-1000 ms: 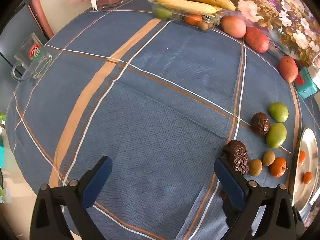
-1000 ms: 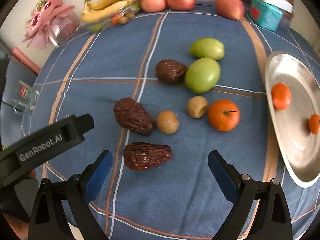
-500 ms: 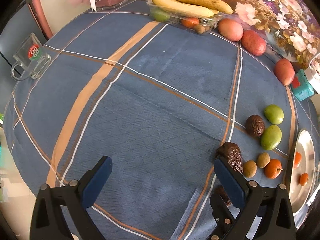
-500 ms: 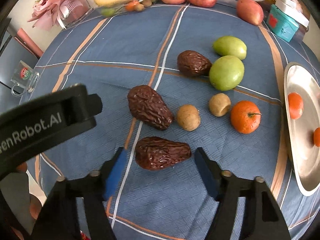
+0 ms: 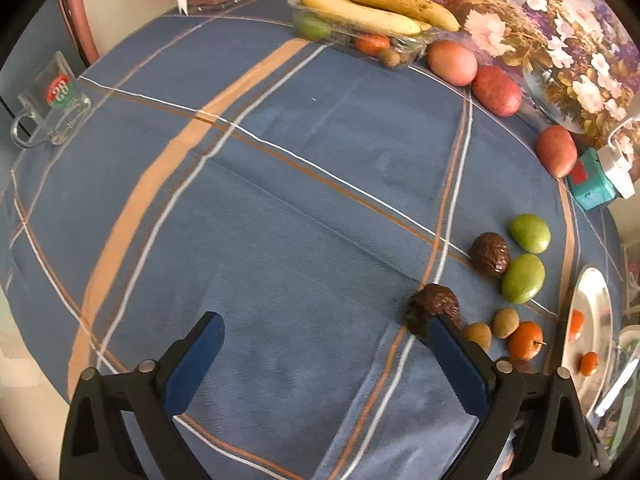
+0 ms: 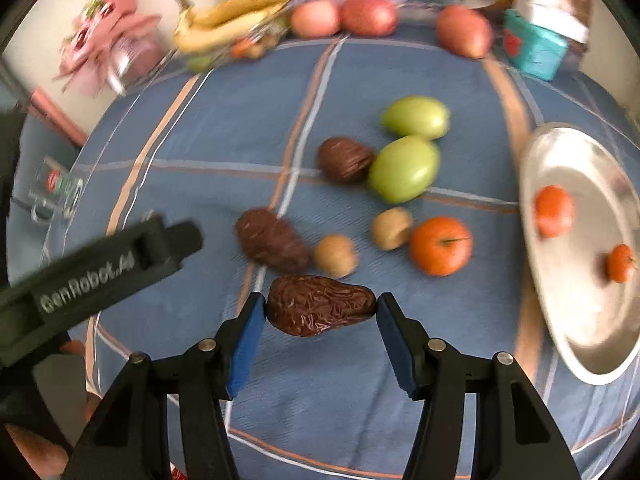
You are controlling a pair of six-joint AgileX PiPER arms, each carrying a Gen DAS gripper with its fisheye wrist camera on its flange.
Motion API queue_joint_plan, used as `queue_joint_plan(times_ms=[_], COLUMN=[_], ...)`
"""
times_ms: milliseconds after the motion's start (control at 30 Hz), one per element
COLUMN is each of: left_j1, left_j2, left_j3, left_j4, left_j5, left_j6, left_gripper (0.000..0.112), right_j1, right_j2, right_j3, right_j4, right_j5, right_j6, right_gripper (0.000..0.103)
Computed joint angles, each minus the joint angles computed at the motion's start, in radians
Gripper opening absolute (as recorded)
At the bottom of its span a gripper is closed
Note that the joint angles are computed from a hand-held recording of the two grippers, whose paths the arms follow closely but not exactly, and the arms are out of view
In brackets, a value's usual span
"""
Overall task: Organize fruits
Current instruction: 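Close the right gripper on the large dark date, then grasp a dark date with the left gripper while the right gripper holds its date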
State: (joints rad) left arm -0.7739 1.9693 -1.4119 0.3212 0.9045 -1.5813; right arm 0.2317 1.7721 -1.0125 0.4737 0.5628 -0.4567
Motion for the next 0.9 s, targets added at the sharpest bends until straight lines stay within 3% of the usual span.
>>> queue_joint_plan(times_ms=[167,533,733,900], left_j1=[0.003,0.013,0.024,0.037], left_j2=[0.026,0.118,0.158,0.168], left_j3=[-0.027,-0.168,-0.228,-0.236], left_j4=[-0.026,-0.041,-0.070,-0.106], left_j5=[-0.052,-0.057,-0.038,-0.056], left_j6=[0.025,0.085,0.125,0.149], left_gripper=[0.100,0.081,0.065,0.042], right_j1=[-0.070,-0.195,-0.191,-0.200], right_j2=[-0.029,-0.044,-0.036,-0.043], right_j3=[0.010,0.005,0.000,0.006], right_j4=[-0.056,0.035,0.049,0.061], right_j5=[-0.039,0.003,0.002,0.005], right_j6=[0.086,0.014,-0.004,-0.018], right_gripper=[0.059,0.059,0.059,0.059])
